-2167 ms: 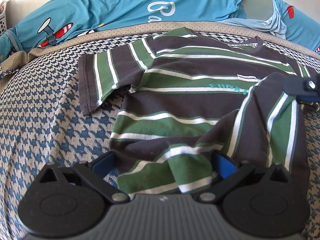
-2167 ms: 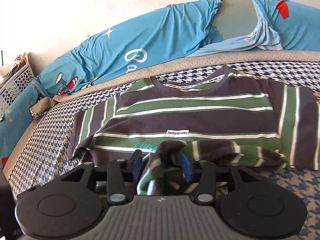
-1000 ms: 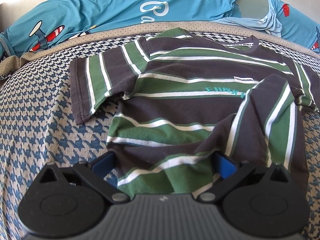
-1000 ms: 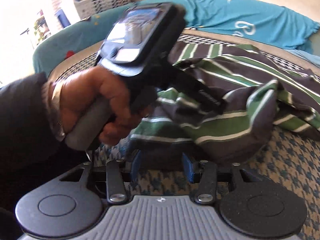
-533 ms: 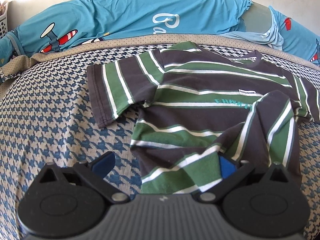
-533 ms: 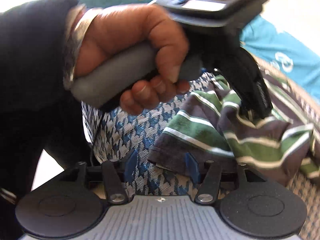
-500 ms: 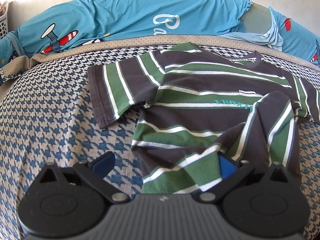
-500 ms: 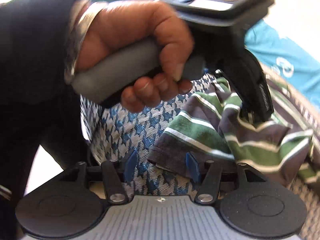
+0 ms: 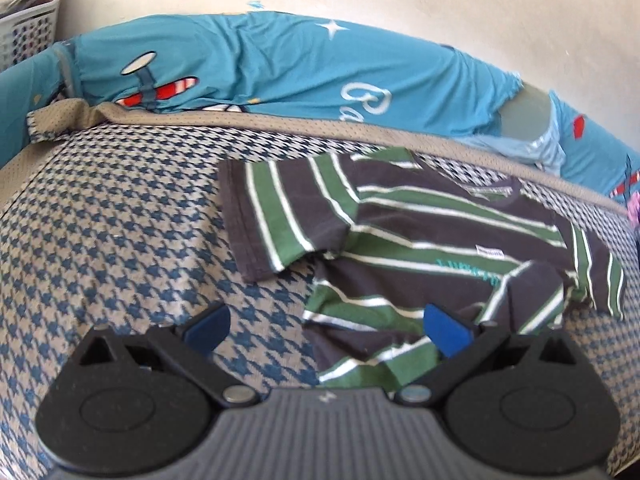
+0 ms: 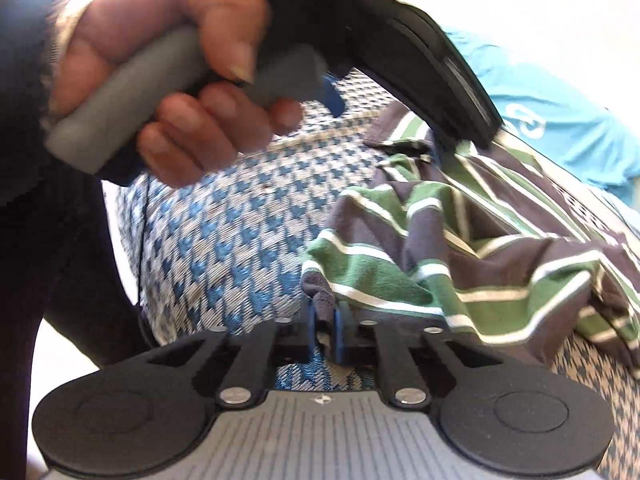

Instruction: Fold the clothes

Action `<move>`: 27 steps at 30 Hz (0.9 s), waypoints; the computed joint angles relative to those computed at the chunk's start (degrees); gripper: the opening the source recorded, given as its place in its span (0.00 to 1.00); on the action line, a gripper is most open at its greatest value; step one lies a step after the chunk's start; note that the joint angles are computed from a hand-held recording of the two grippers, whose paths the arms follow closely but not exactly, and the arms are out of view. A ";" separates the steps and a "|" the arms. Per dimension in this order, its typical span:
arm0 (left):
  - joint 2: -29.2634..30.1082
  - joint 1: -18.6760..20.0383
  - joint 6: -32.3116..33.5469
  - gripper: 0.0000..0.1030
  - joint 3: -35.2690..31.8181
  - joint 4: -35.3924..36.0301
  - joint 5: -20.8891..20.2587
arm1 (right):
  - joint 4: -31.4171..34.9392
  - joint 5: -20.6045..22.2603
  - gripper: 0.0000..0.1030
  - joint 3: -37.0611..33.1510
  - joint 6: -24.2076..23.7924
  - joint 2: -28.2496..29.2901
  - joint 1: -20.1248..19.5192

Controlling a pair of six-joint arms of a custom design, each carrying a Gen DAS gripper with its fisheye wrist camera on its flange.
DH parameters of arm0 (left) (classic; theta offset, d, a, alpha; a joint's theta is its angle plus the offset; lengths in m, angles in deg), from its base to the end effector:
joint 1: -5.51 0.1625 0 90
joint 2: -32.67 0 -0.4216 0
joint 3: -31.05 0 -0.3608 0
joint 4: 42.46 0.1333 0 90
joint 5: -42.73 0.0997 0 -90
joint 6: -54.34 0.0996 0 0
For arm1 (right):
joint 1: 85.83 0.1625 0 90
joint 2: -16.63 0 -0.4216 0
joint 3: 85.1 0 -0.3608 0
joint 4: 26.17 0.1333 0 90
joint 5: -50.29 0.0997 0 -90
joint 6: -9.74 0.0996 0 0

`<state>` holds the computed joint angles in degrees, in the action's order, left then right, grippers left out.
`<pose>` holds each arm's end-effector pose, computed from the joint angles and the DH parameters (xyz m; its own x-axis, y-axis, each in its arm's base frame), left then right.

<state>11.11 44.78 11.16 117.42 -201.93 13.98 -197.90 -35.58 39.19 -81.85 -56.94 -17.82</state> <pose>-0.3627 -0.5816 -0.0487 -0.7902 -0.1931 -0.5816 0.3166 0.6840 -0.6572 -0.0511 -0.5017 0.2538 -0.2948 -0.8038 0.5167 -0.9473 0.3169 -0.0474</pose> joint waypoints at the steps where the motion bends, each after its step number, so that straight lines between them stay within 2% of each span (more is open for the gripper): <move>1: -0.58 -0.11 -1.14 1.00 0.70 0.05 0.59 | -0.48 0.08 0.08 0.29 1.34 -0.11 -0.02; 4: -2.15 -0.36 -3.76 1.00 2.88 -0.25 1.80 | 0.51 0.29 0.08 0.38 6.01 -0.56 0.48; 10: -4.58 -0.94 -7.56 1.00 6.66 -0.27 4.11 | 12.70 3.94 0.08 -1.08 14.94 -4.50 1.05; 12: -4.94 -1.30 -7.75 1.00 7.50 -0.28 5.13 | 16.71 4.89 0.08 -1.86 17.23 -5.11 1.73; 18: -6.63 -2.21 -9.55 1.00 10.00 1.62 8.78 | 22.29 7.46 0.08 -2.93 21.35 -4.29 4.79; 24: -8.86 -2.70 -15.08 1.00 12.19 6.48 12.37 | 24.11 8.86 0.08 -5.04 24.28 -1.82 7.70; 27: -9.53 -2.39 -19.22 1.00 12.15 10.69 12.51 | 21.79 8.18 0.08 -5.51 25.44 0.31 8.43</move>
<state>1.58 42.38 -8.05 129.57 -191.25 26.49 -176.11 -27.39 33.69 -56.42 -56.63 -9.39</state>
